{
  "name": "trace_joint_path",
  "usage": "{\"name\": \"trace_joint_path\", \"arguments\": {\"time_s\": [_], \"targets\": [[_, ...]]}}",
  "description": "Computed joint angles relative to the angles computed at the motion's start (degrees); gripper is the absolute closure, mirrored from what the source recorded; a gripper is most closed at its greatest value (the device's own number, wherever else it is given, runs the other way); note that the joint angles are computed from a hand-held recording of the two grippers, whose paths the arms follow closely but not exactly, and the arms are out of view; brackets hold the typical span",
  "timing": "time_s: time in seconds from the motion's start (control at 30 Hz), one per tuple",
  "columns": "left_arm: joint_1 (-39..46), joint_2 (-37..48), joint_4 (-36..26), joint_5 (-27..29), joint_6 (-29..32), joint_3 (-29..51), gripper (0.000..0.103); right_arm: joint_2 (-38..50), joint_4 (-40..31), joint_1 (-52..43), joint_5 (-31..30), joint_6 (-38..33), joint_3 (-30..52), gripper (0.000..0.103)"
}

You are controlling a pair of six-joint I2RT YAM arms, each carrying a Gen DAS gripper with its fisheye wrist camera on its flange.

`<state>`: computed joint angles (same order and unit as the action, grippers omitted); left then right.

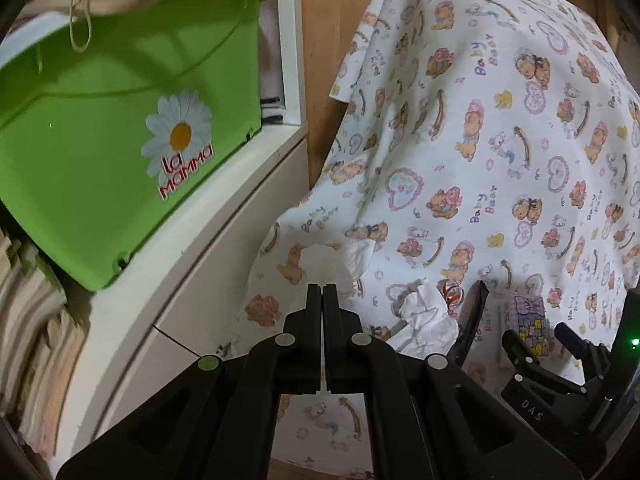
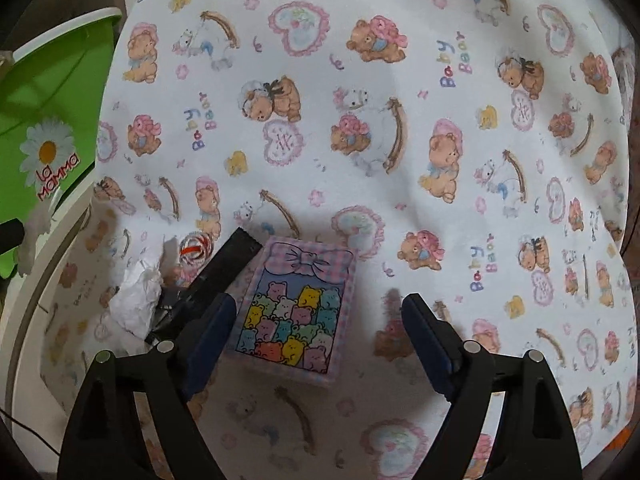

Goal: Collect trash
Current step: 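Close the right tool on the pink gummy-bear box while the left tool holds the tissue, then carry the tissue and pink box in both tools over the pink basket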

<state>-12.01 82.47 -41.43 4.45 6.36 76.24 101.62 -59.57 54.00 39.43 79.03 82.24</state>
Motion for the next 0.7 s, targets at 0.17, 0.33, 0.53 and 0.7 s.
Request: {"name": "trace_joint_path", "arguments": {"time_s": [0.17, 0.33, 0.53, 0.7], "targets": [[-1.1, -1.3, 0.9, -1.5, -0.1, -1.8, 0.102, -2.4, 0.3, 0.4, -1.6, -4.4, -2.5, 0.048], [-2.7, -2.7, 1.0, -2.2, -0.4, -2.9, 0.102, -5.8, -3.7, 2.8, 1.6, -1.6, -4.7, 0.049], [-4.5, -5.8, 0.4, -1.3, -0.9, -4.6, 0.102, -9.8, -10.5, 7.0, 4.9, 1.5, -5.2, 0.049], [-5.6, -9.0, -1.1, -0.2, -2.2, -6.2, 0.102, -14.1, -13.0, 11.3, 5.7, 6.3, -6.7, 0.049]]}}
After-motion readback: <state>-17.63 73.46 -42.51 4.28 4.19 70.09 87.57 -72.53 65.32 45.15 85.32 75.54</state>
